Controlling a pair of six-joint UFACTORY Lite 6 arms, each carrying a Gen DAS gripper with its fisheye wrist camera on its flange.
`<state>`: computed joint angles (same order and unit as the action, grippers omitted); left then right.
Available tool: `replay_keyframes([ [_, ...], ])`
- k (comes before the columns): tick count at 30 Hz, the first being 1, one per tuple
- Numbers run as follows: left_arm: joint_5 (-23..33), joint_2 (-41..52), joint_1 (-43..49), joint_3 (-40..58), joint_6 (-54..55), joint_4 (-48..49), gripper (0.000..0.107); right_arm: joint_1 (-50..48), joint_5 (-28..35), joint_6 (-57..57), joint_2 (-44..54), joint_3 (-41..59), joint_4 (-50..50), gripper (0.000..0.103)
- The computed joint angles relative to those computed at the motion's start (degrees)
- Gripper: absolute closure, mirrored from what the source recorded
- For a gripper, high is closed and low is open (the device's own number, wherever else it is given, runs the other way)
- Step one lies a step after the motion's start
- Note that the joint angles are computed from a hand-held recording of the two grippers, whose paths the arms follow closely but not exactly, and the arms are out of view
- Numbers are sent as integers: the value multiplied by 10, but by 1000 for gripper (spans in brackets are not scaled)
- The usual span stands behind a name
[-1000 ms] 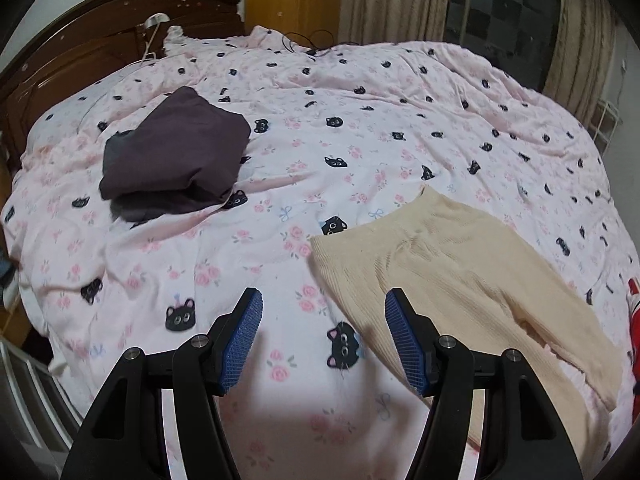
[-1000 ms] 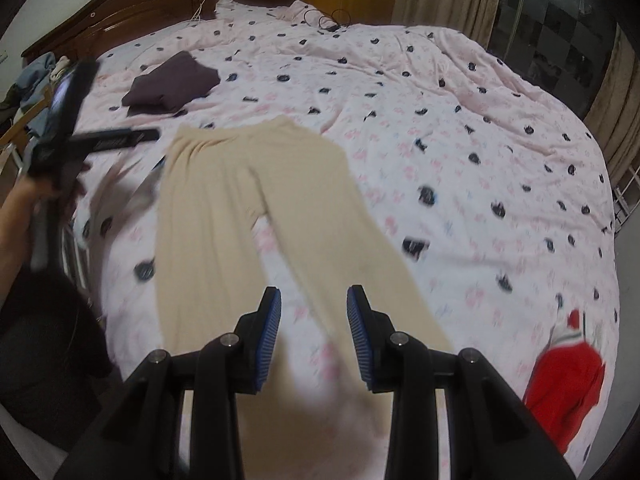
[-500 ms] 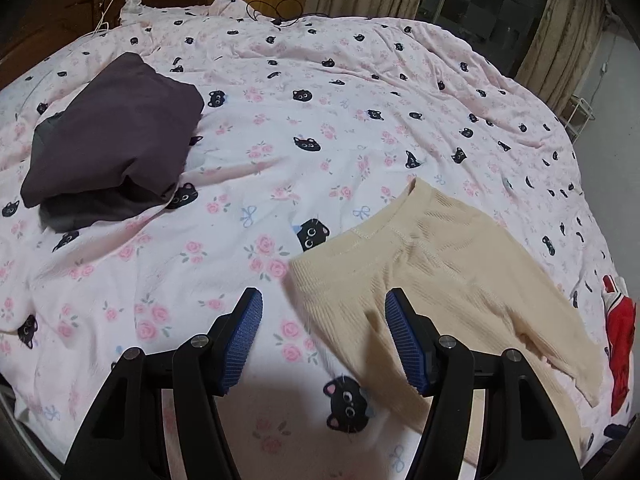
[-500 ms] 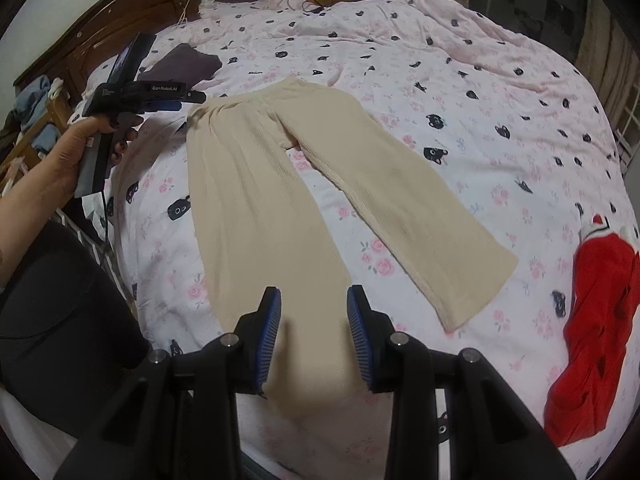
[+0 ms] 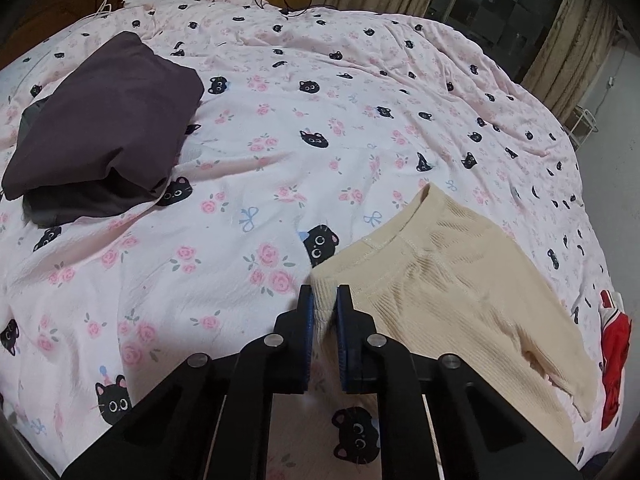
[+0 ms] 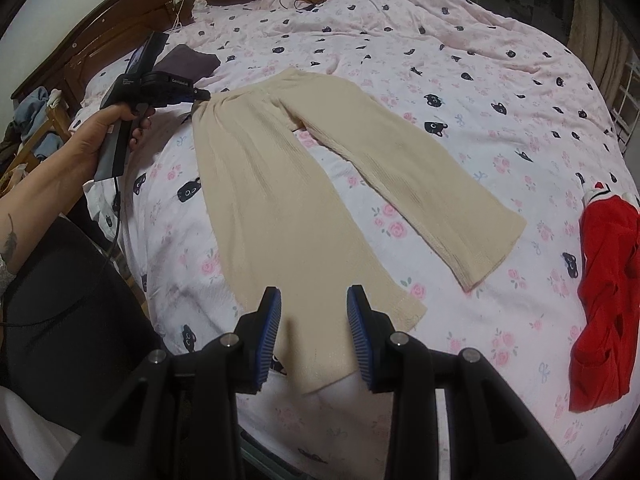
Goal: Fold clothes
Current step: 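Grasp the waistband of the beige trousers with the left tool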
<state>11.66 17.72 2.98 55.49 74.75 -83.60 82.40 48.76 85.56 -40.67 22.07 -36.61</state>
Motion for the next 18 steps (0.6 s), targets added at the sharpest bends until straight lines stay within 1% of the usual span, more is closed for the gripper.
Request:
replay_keyframes([
  [5, 16, -4, 23, -3, -27, 12, 100, 50, 18, 49, 1, -10, -16, 67],
  [11, 15, -11, 22, -8, -22, 7, 100, 98, 5, 101, 44, -9, -37, 67],
  [15, 16, -10, 19, -7, -22, 6, 100, 122, -6, 138, 89, -2, -59, 67],
  [18, 19, -9, 21, -5, -29, 10, 100, 150, 2, 169, 146, 17, -81, 65],
])
